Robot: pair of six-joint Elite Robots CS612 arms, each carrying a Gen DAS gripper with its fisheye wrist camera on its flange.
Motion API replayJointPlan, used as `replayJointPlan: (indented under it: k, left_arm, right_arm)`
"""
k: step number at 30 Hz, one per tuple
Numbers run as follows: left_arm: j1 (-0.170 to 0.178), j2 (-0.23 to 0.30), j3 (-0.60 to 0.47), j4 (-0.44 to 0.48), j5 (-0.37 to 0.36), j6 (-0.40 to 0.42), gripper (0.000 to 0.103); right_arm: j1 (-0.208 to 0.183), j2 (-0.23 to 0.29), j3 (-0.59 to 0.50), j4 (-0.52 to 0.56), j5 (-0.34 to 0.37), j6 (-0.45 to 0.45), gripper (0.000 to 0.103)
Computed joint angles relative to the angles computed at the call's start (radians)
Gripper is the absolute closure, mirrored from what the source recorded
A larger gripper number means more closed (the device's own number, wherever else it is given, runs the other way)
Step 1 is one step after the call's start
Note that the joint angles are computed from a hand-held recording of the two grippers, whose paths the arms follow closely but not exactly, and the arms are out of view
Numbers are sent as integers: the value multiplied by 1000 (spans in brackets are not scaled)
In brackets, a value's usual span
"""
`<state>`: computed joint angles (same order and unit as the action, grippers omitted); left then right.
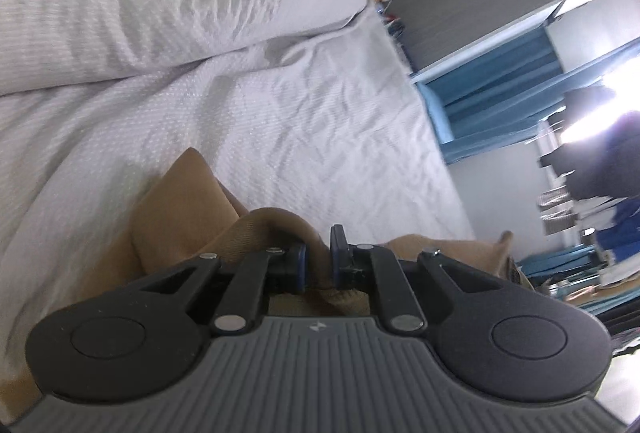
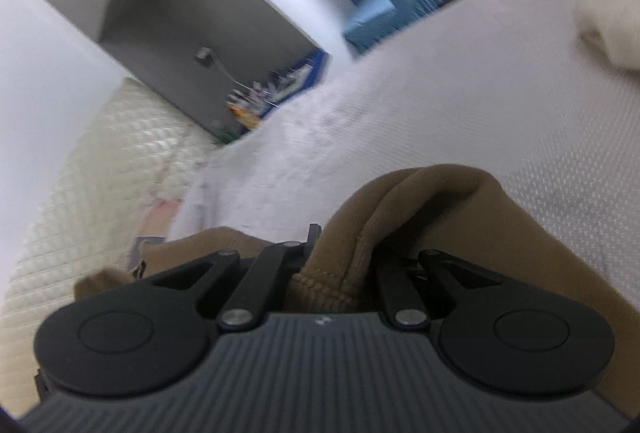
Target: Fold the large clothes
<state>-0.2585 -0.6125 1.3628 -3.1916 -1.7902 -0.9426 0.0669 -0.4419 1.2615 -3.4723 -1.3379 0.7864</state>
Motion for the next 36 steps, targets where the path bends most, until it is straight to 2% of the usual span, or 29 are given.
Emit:
replayJointPlan:
  k: [3, 5, 10, 16, 20, 22, 24, 27, 31, 33, 34, 35, 36]
  left_arm:
    - [-10, 40, -63, 73, 49, 74, 89]
    - [-12, 65, -97, 99, 53, 99, 89]
    - [-10, 106, -148, 122, 43, 99, 89]
    - [2, 92, -130, 117, -8, 132, 86]
    - [16, 63, -84, 90, -77, 154, 82]
    - [26, 47, -48, 45, -108, 132, 75]
    - [35, 24, -6, 2, -117, 114, 41]
    - [49, -17, 56, -34, -139, 148, 40]
    - [42, -91, 149, -24, -67, 231, 40]
    - [35, -118, 191, -51, -58, 254, 40]
    - [32, -128, 209, -66, -61, 261, 40]
    - [25, -137, 228, -90, -63, 266, 40]
    - [17, -143, 245, -117, -65, 271, 40]
  right_arm:
    - [2, 46, -69, 44, -12, -2, 94]
    - [3, 69, -104, 71, -19, 0, 94]
    - [-2, 118, -167, 111, 8, 30, 95]
    - [-9, 124, -168, 96, 46, 57, 95]
    - [-17, 111, -138, 55, 94, 78, 91]
    - [-24, 102, -121, 36, 132, 98, 89]
    - [-31, 90, -90, 1, 160, 132, 87]
    - [-40, 70, -47, -44, 186, 189, 78]
    - [-55, 35, 14, -45, 221, 184, 68]
    - [-64, 18, 43, -44, 241, 196, 51]
    - [-69, 16, 56, -74, 250, 225, 32]
    - [-76, 19, 65, -122, 261, 266, 24]
    - [-83, 21, 78, -181, 269, 316, 24]
